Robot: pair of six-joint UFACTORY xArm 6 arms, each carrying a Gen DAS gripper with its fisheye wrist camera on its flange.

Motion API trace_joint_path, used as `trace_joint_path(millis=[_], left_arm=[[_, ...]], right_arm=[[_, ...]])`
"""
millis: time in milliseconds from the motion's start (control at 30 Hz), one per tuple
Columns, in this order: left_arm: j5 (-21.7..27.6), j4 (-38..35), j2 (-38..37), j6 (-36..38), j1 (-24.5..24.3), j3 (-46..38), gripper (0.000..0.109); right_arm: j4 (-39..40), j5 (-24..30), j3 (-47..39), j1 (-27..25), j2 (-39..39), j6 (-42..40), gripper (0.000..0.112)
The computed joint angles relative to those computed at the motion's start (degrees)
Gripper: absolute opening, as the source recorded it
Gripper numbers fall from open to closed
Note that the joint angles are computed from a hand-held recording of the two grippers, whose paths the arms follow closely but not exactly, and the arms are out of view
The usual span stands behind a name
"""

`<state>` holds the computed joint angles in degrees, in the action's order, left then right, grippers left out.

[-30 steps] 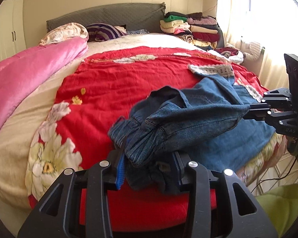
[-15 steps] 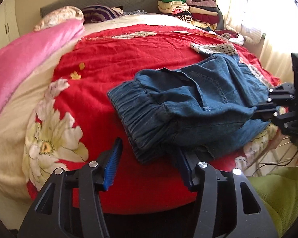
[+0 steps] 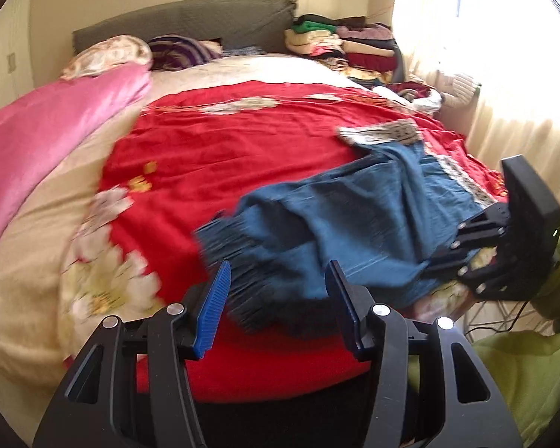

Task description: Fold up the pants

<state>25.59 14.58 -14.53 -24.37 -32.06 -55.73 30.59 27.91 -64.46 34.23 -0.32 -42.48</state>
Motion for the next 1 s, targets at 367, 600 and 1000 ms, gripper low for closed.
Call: trace_joint_path(millis=[367, 600, 1000], left_arm=[[3.7, -3.7, 8.7, 3.2, -1.5, -3.6, 0.051], [4.1, -2.2, 8.6, 2.1, -1.7, -3.6, 0.051], [3.2, -3.4, 7.3, 0.7, -1.8, -2.9, 0.051]], right_arm=[[0.9, 3.1, 0.5, -0.8, -2.1, -1.7, 0.009], [1.3, -2.5, -2.8, -0.2, 0.8, 2.3, 0.027], [-3.6, 1.4, -5.3, -1.5, 4.0, 12.2, 0.034]])
